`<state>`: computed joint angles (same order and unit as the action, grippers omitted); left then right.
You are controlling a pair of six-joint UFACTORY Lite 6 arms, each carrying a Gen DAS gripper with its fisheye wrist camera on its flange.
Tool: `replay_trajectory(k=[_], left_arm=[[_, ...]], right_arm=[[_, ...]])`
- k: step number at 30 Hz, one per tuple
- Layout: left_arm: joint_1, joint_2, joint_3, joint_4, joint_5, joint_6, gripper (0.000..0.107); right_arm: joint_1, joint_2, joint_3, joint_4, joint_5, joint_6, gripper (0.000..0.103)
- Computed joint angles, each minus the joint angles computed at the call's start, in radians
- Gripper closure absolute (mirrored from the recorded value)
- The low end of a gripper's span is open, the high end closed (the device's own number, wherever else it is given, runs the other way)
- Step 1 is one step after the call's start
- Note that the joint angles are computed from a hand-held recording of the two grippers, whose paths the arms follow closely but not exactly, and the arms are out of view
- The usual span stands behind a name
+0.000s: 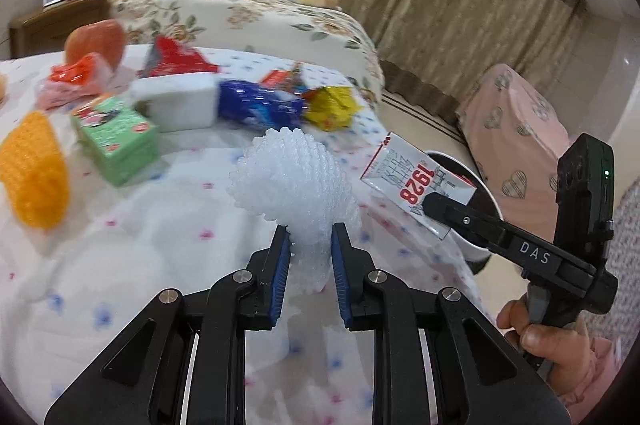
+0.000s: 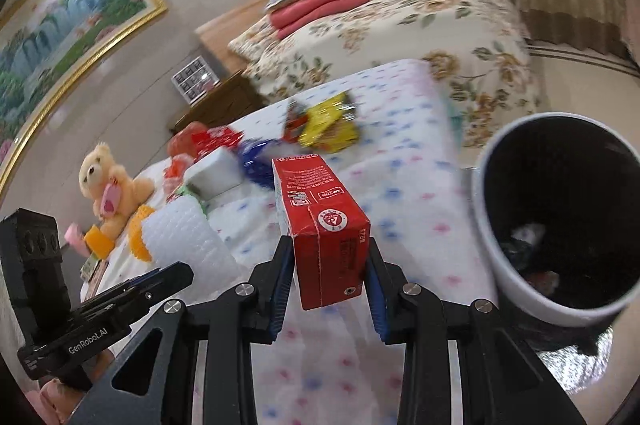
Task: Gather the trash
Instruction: 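Carry the foam net and red carton over the trash bin with both tools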
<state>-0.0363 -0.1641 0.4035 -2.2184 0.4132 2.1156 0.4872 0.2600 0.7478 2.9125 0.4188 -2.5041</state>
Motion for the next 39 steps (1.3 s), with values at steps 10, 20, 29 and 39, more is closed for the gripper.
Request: replay_trajectory(k=[10,20,29,39], left_arm=[[-0.269,0.096,0.116,-0.279,-0.08,0.192,0.088],[-0.43,0.225,0.272,-0.429,-0.141,0.309,0.088],[-0.526,0.357,0.44,-0.584,-0.206,0.458,0.088],[-0.577,0.533,0.66,-0.561,-0.278,0.452,0.088]], right_arm=[[-0.175,-0.205,-0.208,-0.024,0.028,-0.011,0.069],[-0.354,-0.278,-0.301,-0.135,0.063,0.046,0.069],[-0.487,-0.238,-0.3,-0.225,0.09,0.083,0.069],[-0.568,-0.212,-0.269,-0.313,0.078,0.135,0.072]])
